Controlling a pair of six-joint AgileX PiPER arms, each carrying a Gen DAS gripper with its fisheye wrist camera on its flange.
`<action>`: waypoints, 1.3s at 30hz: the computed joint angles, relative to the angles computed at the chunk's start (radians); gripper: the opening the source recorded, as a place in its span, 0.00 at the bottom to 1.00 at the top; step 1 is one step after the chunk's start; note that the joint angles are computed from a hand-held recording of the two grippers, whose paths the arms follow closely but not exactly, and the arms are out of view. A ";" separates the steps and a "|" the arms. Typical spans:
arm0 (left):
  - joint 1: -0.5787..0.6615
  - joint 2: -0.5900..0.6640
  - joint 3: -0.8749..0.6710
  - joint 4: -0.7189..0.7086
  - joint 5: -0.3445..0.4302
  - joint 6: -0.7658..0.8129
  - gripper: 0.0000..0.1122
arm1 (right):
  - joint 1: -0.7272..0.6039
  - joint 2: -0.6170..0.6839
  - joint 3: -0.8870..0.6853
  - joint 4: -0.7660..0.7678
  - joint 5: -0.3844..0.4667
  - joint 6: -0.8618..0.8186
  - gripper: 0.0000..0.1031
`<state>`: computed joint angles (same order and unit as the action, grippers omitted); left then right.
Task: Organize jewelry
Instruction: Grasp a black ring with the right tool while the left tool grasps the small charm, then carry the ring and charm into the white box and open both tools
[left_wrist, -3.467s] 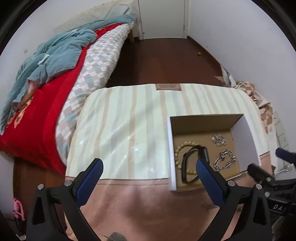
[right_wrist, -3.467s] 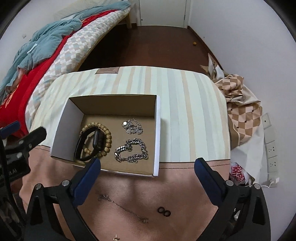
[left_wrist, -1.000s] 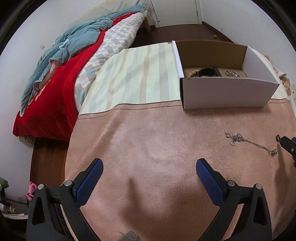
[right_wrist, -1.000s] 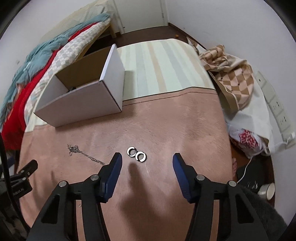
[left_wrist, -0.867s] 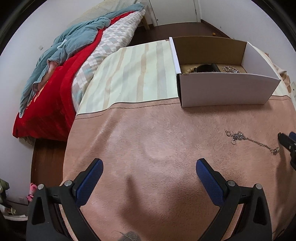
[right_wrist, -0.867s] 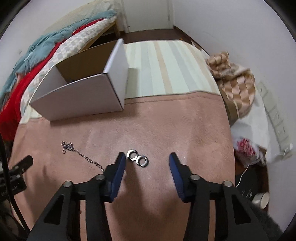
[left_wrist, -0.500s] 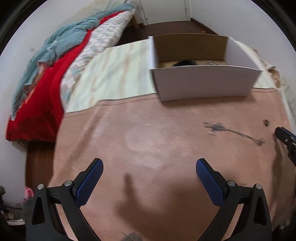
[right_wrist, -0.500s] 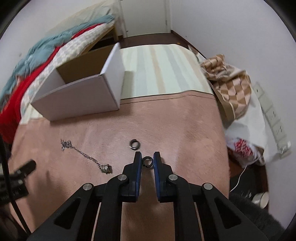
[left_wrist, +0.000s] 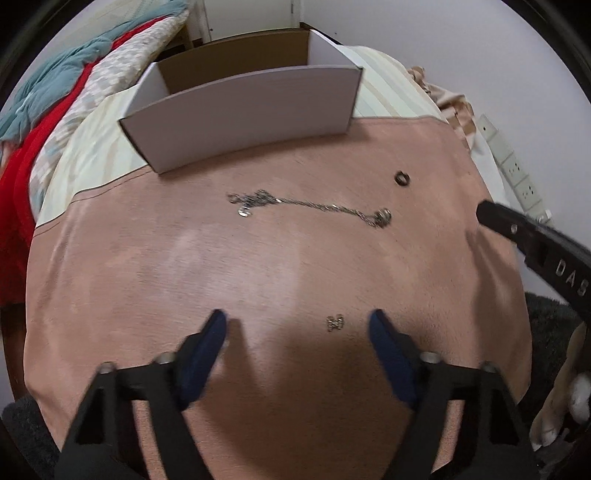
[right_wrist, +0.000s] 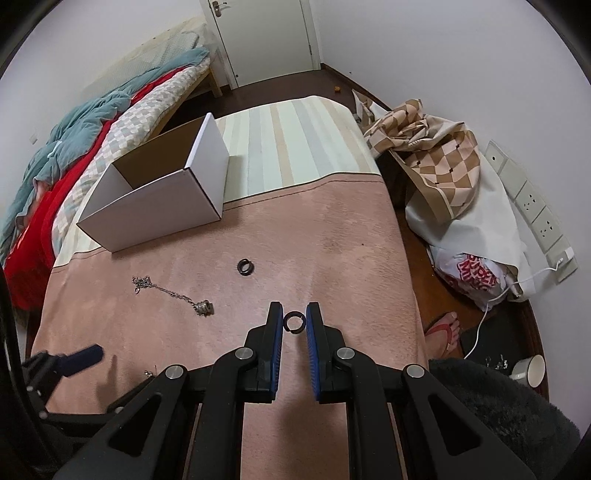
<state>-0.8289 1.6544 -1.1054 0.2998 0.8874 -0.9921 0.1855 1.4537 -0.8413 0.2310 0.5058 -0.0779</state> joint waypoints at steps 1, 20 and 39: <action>0.001 0.005 0.002 -0.005 -0.005 0.008 0.48 | -0.005 0.000 0.001 0.002 -0.001 -0.005 0.13; -0.011 -0.038 0.028 0.076 -0.028 -0.025 0.05 | 0.000 -0.013 -0.016 -0.003 -0.010 0.011 0.13; 0.443 0.067 -0.441 -0.101 0.073 0.411 0.05 | 0.136 0.334 -0.683 0.110 0.228 -0.072 0.13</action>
